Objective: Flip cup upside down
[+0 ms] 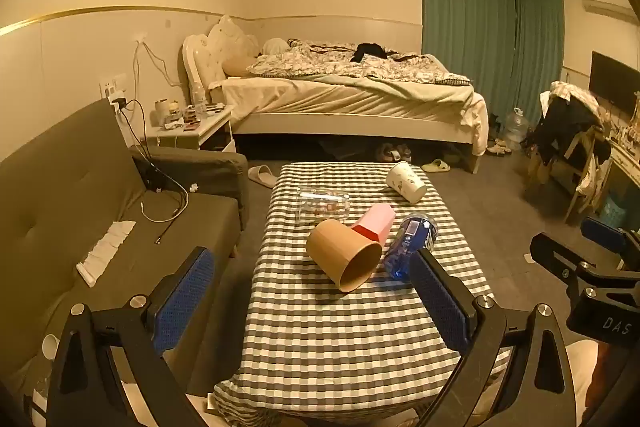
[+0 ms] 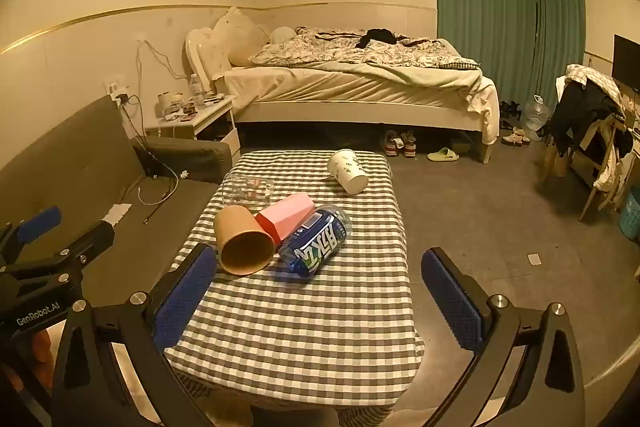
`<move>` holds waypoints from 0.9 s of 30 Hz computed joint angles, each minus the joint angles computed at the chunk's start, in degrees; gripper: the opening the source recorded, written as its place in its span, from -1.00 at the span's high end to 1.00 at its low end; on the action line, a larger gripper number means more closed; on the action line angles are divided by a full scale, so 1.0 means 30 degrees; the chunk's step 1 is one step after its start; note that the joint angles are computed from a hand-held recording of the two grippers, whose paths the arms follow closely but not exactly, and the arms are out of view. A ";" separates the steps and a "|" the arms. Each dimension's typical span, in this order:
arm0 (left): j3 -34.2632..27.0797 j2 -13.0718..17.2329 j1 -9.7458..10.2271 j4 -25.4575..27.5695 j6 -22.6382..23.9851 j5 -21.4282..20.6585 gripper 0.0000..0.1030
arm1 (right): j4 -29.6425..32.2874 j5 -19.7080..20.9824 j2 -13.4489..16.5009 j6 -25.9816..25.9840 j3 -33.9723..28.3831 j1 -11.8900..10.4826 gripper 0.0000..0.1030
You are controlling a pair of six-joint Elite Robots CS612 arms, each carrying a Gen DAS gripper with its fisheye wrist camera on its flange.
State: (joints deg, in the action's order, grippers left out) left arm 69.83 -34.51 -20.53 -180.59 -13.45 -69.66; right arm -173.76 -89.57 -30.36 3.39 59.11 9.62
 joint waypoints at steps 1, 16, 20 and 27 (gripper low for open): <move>-0.0001 0.0014 0.0008 -0.0091 0.0057 -0.0062 -0.96 | -0.0001 -0.0044 0.0008 -0.0025 -0.0015 0.0000 -0.99; 0.0060 -0.0053 -0.0017 -0.0116 0.0095 -0.0028 -0.96 | 0.0071 -0.0116 0.0085 -0.0328 -0.0061 0.0071 -0.99; 0.0127 -0.0134 -0.0028 -0.0108 0.0079 -0.0057 -0.96 | 0.0053 -0.0142 0.0046 -0.0320 0.0035 0.0050 -0.99; 0.0193 -0.0194 -0.0001 -0.0036 0.0057 -0.0131 -0.96 | 0.0322 -0.0164 0.0121 -0.0293 -0.0156 0.0045 -0.99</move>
State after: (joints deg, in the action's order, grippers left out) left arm 70.41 -35.09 -20.54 -180.69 -13.28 -70.05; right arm -172.79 -90.06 -30.00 2.51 58.64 9.76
